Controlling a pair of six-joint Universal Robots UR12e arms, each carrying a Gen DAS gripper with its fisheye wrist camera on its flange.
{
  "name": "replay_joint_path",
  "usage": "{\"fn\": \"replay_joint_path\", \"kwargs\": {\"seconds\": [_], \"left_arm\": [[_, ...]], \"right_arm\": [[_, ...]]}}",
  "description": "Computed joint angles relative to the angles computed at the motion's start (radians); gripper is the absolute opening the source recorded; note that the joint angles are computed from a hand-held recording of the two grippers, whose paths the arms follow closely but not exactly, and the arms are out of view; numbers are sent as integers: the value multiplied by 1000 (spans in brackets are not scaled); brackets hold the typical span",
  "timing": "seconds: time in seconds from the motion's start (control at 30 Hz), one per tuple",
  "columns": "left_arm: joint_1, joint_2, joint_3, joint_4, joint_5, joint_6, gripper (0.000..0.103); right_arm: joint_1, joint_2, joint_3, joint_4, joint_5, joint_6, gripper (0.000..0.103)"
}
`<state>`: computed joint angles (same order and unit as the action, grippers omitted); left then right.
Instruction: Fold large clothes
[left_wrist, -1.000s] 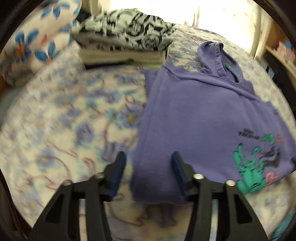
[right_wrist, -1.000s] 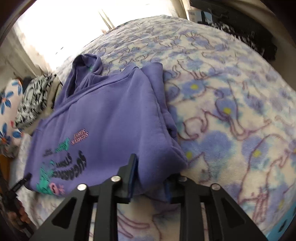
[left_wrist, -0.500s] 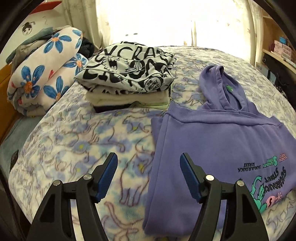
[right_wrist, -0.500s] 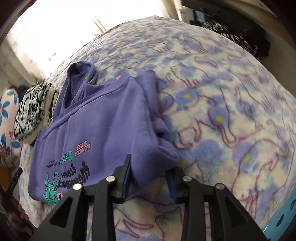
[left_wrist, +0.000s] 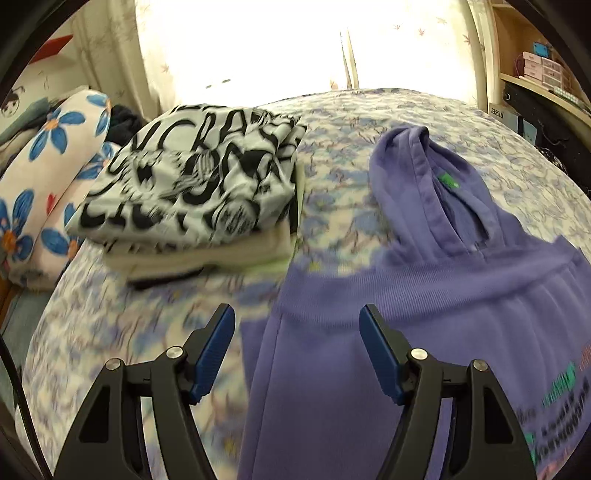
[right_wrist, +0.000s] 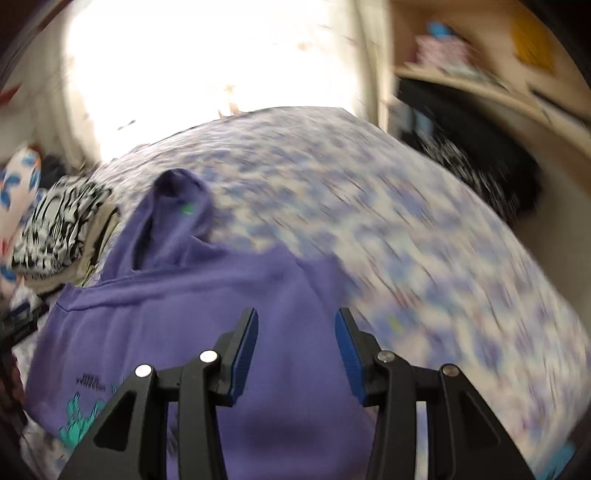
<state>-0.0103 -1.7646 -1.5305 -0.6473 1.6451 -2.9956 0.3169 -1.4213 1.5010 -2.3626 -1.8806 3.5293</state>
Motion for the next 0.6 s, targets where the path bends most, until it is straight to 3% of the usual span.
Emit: {"fn": "replay_joint_path", "kwargs": {"seconds": [0.07,0.13,0.17,0.2,0.3,0.37,0.43,0.5,0.6], "left_arm": [[-1,-34,32,-3,6,-2,68],[0,-67,65,-21,14,-15,68],[3,-76,74,-33,10,-18,68],[5,-86,83,-45,10,-22,68],[13,-105,90,-77,33,-18,68],[26,-111,87,-108,24,-16,70],[52,-106,72,-116,-47,-46,77],[68,-106,72,-129,-92,-80,81],[75,-109,77,-141,-114,-88,81]], "right_arm": [[-3,47,-43,-7,32,-25,43],[-6,104,-92,4,54,-46,36],[-8,123,-109,12,58,-52,28],[-12,147,-128,28,60,-59,23],[-21,178,-145,81,23,-59,22],[-42,168,-112,71,29,-54,16],[-61,146,-76,33,58,-50,11],[-68,137,-68,35,60,-51,0],[-70,139,-79,63,74,-74,0]]}}
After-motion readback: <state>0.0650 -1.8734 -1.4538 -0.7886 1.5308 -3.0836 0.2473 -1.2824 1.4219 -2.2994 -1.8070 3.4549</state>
